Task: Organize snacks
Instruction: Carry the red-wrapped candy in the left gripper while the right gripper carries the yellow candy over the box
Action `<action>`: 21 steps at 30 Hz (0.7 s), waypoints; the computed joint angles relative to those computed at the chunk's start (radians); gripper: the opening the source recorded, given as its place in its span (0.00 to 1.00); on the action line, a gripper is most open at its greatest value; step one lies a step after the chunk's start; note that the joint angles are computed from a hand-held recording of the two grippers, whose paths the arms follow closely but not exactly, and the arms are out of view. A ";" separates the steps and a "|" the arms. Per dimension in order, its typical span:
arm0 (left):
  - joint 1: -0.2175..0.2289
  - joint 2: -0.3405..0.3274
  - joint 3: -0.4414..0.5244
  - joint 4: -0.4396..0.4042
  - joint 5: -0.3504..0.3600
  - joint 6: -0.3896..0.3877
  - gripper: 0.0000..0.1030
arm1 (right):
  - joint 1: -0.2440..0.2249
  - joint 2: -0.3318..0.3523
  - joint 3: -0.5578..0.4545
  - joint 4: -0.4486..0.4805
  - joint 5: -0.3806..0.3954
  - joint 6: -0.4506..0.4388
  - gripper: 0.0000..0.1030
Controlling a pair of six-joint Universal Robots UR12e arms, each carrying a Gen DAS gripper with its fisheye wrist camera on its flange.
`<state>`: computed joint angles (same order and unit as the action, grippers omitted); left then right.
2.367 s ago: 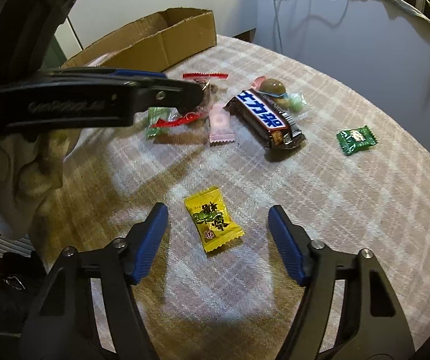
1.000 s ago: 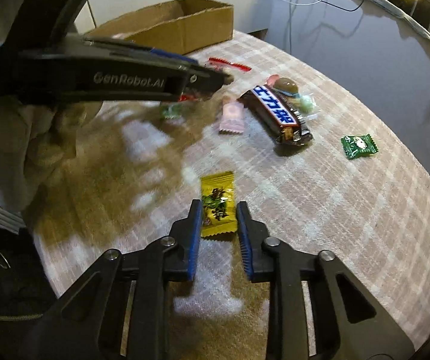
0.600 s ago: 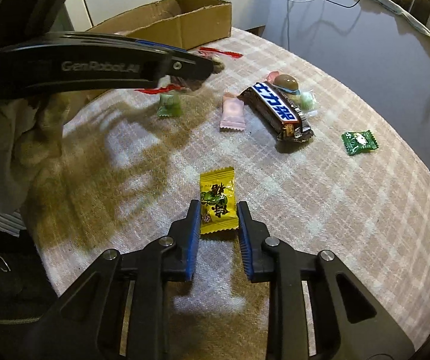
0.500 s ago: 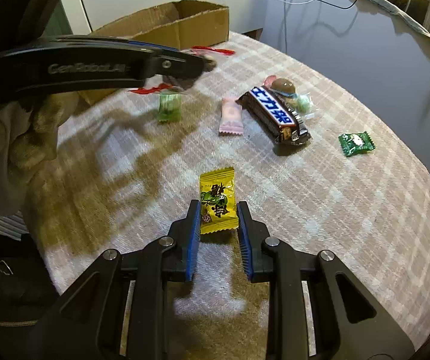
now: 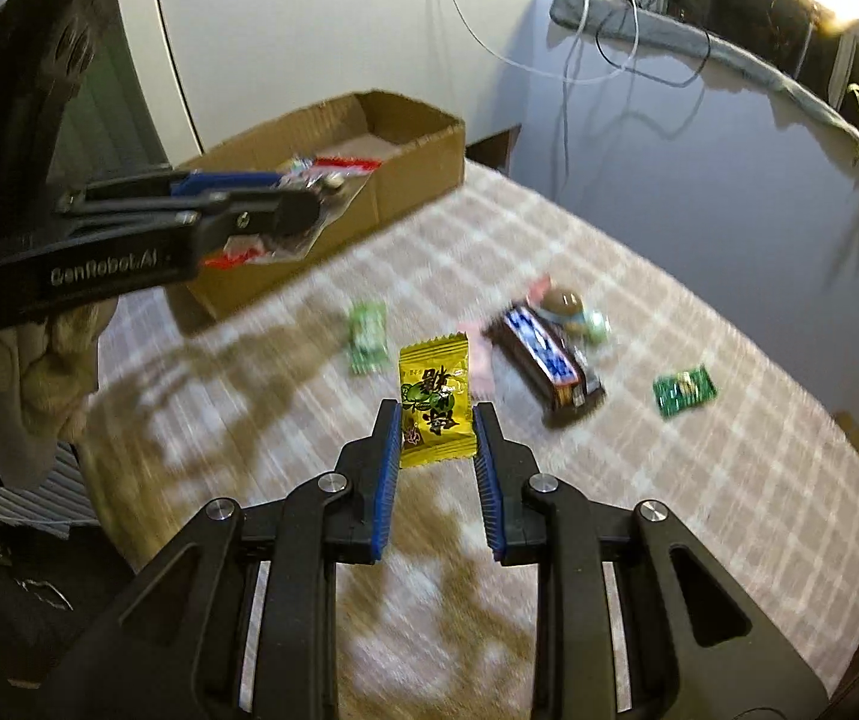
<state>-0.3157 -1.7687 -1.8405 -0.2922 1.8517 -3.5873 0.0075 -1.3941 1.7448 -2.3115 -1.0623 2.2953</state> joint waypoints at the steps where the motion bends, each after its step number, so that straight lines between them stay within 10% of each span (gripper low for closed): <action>1: 0.001 0.004 -0.004 0.002 0.005 -0.001 0.30 | 0.002 0.002 -0.004 -0.001 0.005 0.002 0.24; 21: 0.075 0.063 -0.058 0.003 0.071 0.005 0.30 | 0.120 0.107 -0.160 -0.043 0.051 0.084 0.24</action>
<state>-0.2408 -1.7053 -1.8986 -0.2891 1.9224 -3.5825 0.1272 -1.2872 1.5844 -2.3548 -1.0113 2.3792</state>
